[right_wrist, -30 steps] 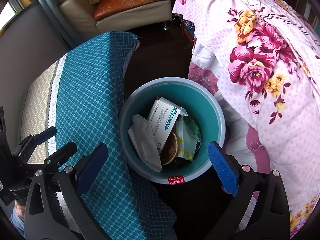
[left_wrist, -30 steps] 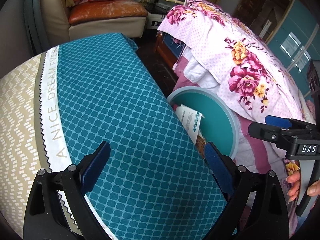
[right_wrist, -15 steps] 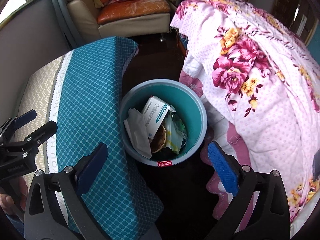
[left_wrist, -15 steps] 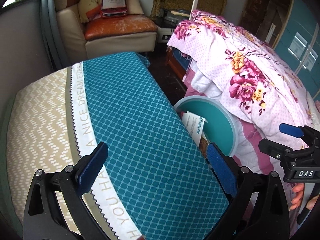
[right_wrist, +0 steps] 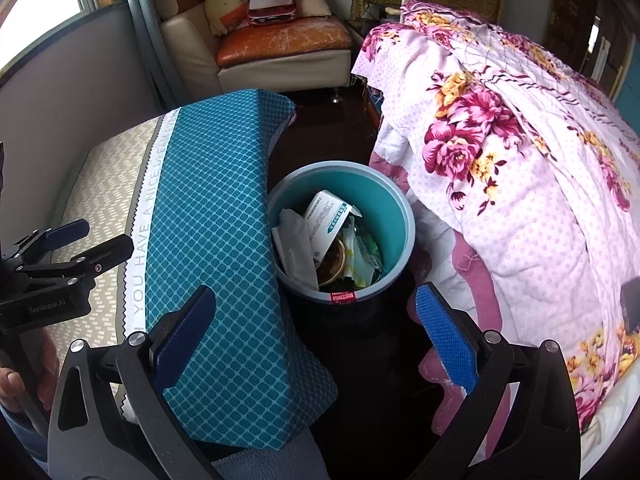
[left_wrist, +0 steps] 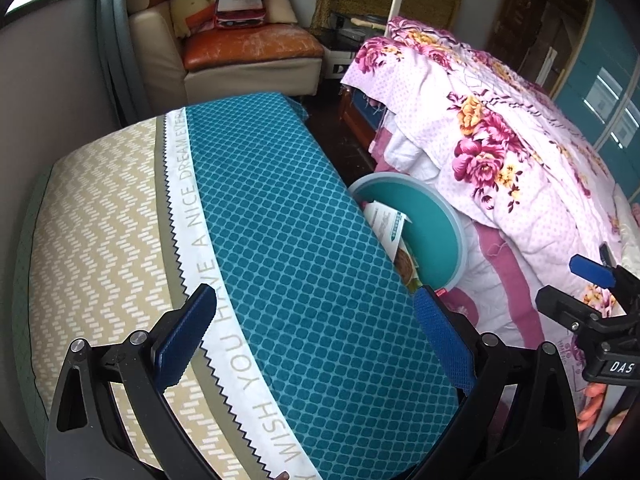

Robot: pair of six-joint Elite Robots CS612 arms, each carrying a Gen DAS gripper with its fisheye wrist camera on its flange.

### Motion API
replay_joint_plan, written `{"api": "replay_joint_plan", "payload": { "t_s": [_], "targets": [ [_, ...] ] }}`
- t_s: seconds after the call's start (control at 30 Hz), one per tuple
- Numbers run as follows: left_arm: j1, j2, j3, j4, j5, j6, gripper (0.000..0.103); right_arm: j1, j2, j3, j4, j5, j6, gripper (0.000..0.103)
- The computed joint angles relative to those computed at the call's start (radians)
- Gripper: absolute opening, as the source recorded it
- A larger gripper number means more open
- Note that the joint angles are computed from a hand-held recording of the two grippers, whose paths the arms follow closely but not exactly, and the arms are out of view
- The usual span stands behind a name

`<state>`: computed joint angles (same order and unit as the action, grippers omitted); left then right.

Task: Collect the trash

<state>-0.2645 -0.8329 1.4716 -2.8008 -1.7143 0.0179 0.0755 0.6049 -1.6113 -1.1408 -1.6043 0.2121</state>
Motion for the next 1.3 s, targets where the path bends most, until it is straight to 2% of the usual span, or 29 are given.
{"api": "replay_joint_plan", "payload": {
  "t_s": [0.33, 0.53, 1.3],
  "targets": [
    [-0.006, -0.019, 0.041, -0.041, 0.021, 0.008, 0.099, 0.02, 0.019, -0.037, -0.007, -0.062, -0.013, 0.096],
    [-0.007, -0.019, 0.048, -0.06, 0.031, 0.015, 0.099, 0.022, 0.015, -0.031, 0.0, -0.059, 0.004, 0.096],
    [0.005, 0.019, 0.007, -0.032, 0.011, -0.013, 0.099, 0.02, 0.005, 0.013, -0.012, -0.053, 0.021, 0.096]
  ]
}}
